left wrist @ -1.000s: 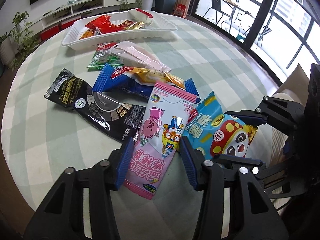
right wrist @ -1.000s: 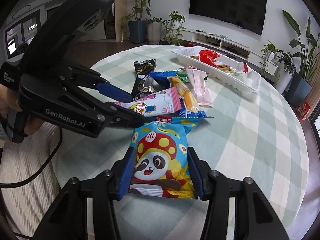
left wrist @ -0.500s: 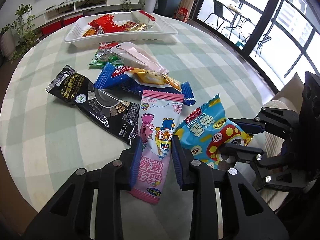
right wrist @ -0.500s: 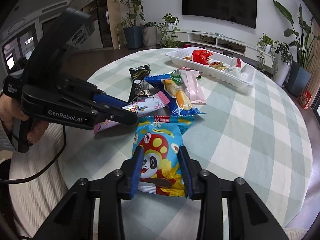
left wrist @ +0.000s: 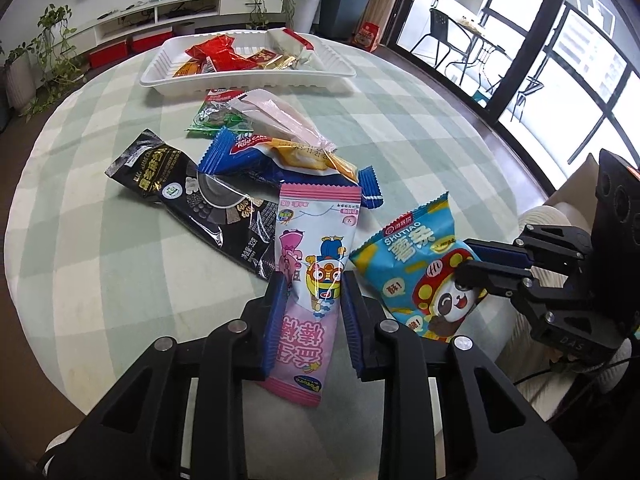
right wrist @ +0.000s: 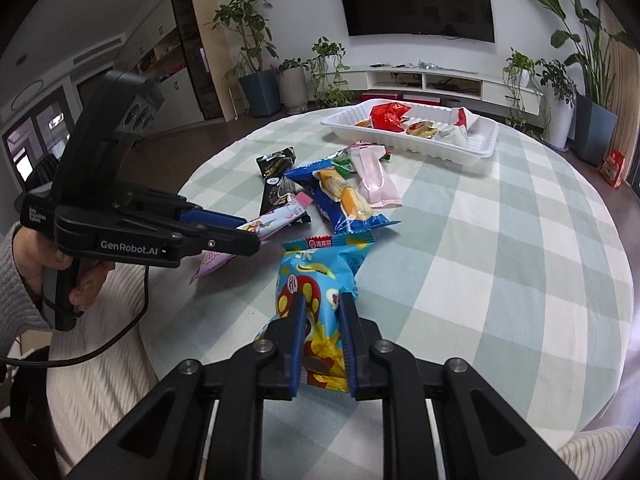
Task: Organize snacks
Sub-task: 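Close the left tool on the pink packet while the right tool grasps the panda bag, then lift the pink packet with the left tool while the right tool carries the panda bag toward the tray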
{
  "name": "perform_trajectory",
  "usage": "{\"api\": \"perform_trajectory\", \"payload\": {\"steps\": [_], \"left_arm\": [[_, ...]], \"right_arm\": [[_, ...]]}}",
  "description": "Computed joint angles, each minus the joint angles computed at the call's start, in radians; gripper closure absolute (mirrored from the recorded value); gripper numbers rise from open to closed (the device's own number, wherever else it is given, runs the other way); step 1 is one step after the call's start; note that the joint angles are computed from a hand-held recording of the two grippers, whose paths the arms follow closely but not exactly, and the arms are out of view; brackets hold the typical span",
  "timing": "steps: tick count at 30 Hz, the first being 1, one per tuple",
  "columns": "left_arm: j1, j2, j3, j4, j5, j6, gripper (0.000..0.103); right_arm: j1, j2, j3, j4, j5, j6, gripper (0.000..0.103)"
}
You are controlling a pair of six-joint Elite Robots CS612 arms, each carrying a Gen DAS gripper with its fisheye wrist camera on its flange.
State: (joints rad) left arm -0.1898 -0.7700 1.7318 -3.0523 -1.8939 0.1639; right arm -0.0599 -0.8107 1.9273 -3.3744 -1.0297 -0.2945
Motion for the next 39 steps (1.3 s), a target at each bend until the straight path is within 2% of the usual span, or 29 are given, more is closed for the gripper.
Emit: {"api": "perform_trajectory", "payload": {"steps": [4, 6, 7, 8, 16, 22, 24, 25, 34, 39], "left_arm": [[-0.003, -0.002, 0.008, -0.015, 0.012, 0.001, 0.078], [-0.003, -0.001, 0.010, -0.018, 0.012, 0.002, 0.078], [-0.004, -0.001, 0.011, -0.019, 0.013, 0.003, 0.078], [-0.005, -0.001, 0.012, -0.019, 0.015, 0.003, 0.078], [-0.006, 0.002, 0.012, -0.023, 0.016, 0.010, 0.078], [-0.010, 0.005, 0.014, -0.028, 0.028, 0.017, 0.077], [-0.013, 0.005, 0.016, -0.034, 0.040, 0.025, 0.075], [-0.014, 0.005, 0.016, -0.036, 0.046, 0.030, 0.075], [-0.029, 0.014, 0.017, -0.049, 0.090, 0.062, 0.072], [-0.025, 0.014, 0.015, -0.040, 0.074, 0.048, 0.074]], "right_arm": [[-0.002, 0.002, -0.002, 0.006, -0.014, 0.024, 0.085], [0.001, 0.000, -0.005, 0.012, -0.031, 0.041, 0.059], [0.004, 0.001, -0.004, 0.000, -0.043, 0.049, 0.038], [0.008, 0.002, -0.004, -0.010, -0.055, 0.049, 0.030], [0.048, 0.007, -0.030, 0.075, -0.150, 0.000, 0.026], [0.069, 0.018, -0.043, 0.090, -0.201, -0.018, 0.027], [0.075, 0.023, -0.040, 0.061, -0.215, -0.033, 0.038], [0.076, 0.024, -0.039, 0.056, -0.220, -0.037, 0.040], [0.058, 0.026, -0.037, 0.050, -0.163, -0.009, 0.049], [0.038, 0.025, -0.036, 0.061, -0.094, 0.032, 0.055]]}}
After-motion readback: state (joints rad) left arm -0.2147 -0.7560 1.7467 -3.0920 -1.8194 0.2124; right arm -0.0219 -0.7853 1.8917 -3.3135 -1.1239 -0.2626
